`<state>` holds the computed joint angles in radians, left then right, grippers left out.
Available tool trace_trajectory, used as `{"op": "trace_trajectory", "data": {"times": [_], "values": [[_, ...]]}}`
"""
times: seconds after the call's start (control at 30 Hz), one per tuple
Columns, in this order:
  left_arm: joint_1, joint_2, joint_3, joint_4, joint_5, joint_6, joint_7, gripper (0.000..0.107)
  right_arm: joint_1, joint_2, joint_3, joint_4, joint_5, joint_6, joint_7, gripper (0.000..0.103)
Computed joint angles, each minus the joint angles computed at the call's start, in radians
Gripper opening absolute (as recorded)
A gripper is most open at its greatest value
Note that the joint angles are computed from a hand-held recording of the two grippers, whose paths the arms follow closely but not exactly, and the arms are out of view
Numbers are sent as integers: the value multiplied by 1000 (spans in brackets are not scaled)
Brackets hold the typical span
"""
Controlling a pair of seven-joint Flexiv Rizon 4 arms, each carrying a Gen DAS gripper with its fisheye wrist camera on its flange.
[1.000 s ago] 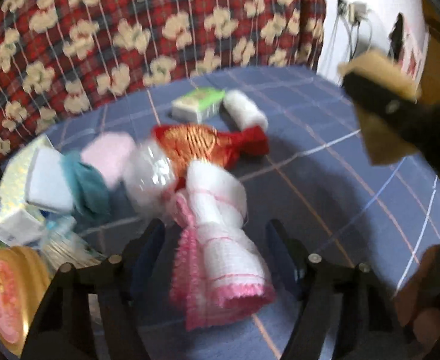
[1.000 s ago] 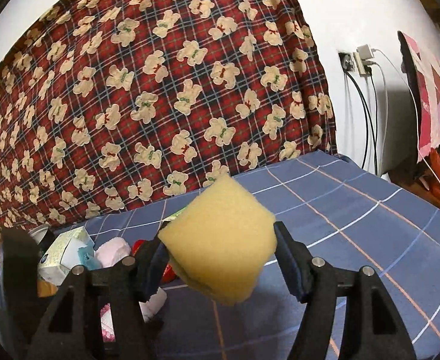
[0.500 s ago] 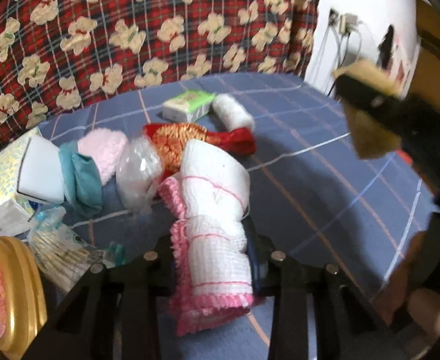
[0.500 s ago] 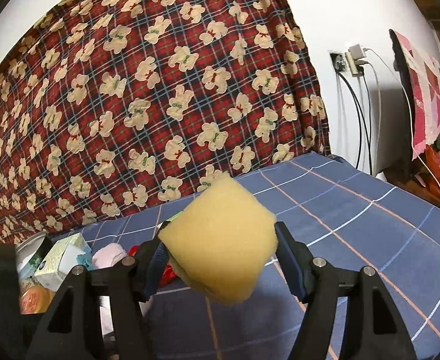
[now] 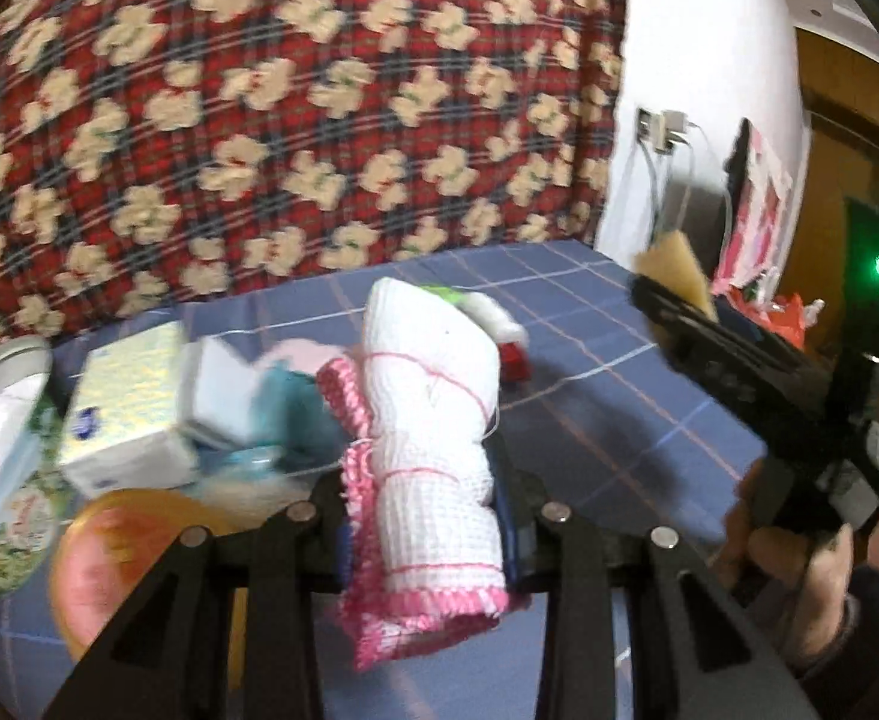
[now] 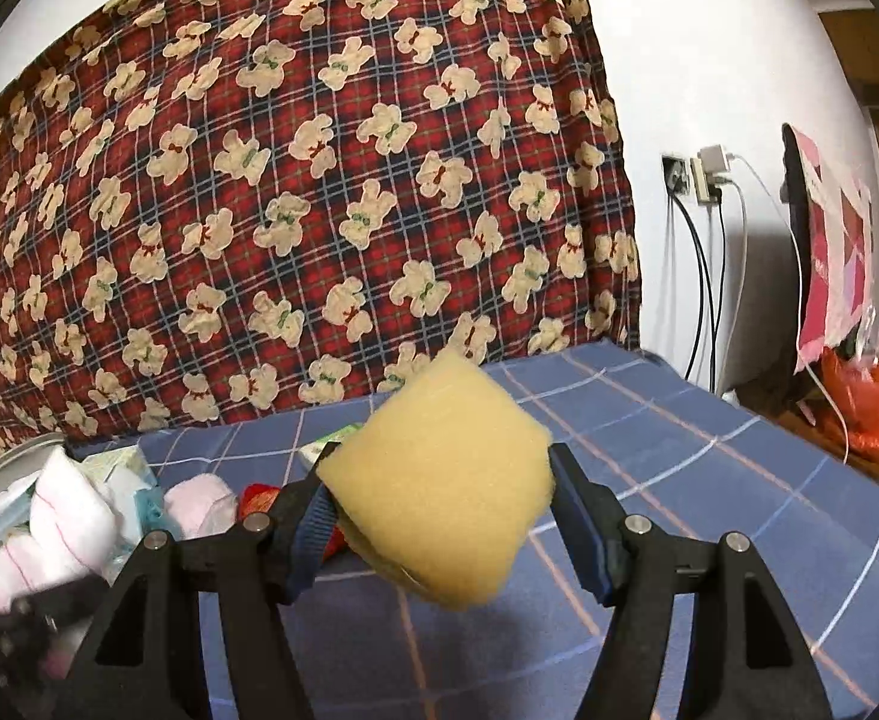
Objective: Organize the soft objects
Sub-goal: 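Carry the sponge and towel over the round tin while both tools release them inside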
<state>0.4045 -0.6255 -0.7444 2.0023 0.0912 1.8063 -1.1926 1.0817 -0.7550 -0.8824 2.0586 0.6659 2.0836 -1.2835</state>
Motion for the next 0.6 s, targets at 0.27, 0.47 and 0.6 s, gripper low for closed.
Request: {"op": "trace_trajectory", "data": {"times": [0.27,0.47,0.6], "values": [[82,22,37,3,23,50,-20,34,80,27,13,-19,-17,-11,17,69],[120,30,89,-25,44,73,-57,34,126,-4,26,-117,-21,-20,-6,69],[131,28,142,-57,47,88,-75,34,136,-31,49,-188,-47,-42,-5,69]]}}
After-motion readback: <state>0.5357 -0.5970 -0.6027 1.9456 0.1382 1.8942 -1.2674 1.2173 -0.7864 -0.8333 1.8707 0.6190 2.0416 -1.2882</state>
